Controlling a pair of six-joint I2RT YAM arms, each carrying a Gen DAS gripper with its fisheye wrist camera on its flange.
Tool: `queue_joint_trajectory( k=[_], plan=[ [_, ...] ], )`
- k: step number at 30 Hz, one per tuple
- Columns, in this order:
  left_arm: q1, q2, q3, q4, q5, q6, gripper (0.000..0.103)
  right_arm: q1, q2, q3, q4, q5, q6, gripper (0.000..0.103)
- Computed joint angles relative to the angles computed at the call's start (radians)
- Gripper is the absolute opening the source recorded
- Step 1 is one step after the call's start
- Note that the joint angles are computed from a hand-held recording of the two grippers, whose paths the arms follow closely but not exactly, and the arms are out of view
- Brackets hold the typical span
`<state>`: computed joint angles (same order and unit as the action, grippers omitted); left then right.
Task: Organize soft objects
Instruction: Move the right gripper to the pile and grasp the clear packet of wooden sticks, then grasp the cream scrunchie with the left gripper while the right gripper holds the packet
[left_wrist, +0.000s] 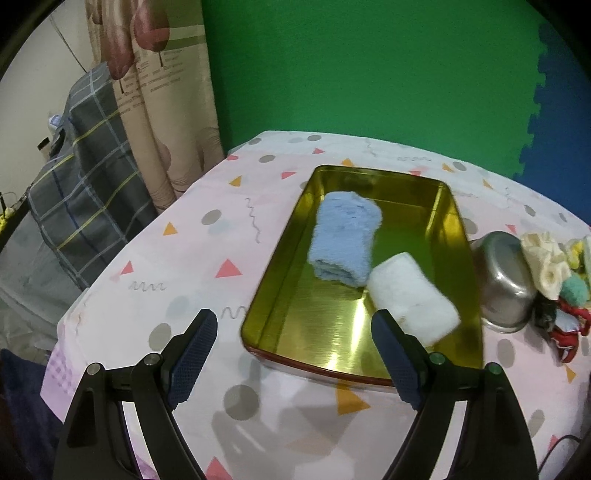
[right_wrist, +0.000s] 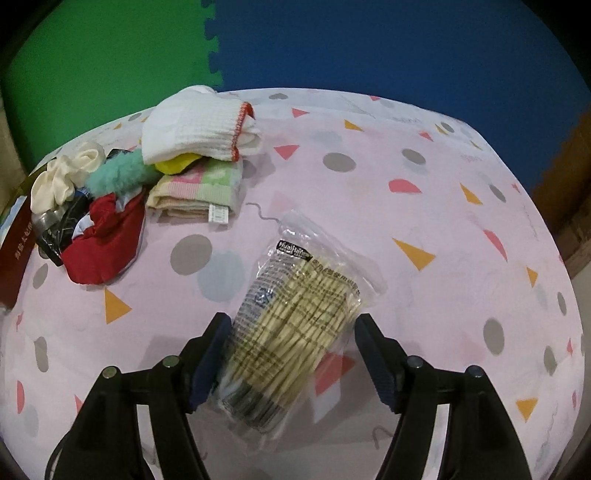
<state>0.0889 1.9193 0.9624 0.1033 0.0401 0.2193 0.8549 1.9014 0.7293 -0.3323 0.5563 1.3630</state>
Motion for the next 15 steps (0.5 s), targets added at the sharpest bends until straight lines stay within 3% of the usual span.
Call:
queue_joint_trajectory(
  k=[3, 10, 15],
  plan=[
    [-0.02, -0.02, -0.011, -0.016, 0.015, 0.006, 0.083, -0.022, -0.005, -0.021, 0.058, 0.013, -0.076, 0.067],
    [-0.089, -0.068, -0.009, -0.11, 0.085, 0.006, 0.083, -0.053, -0.007, -0.05, 0.17, 0.059, -0.219, 0.036],
    [-0.172, -0.092, 0.013, -0.179, 0.105, 0.004, 0.083, -0.081, -0.011, -0.079, 0.215, 0.084, -0.236, 0.034]
  ],
)
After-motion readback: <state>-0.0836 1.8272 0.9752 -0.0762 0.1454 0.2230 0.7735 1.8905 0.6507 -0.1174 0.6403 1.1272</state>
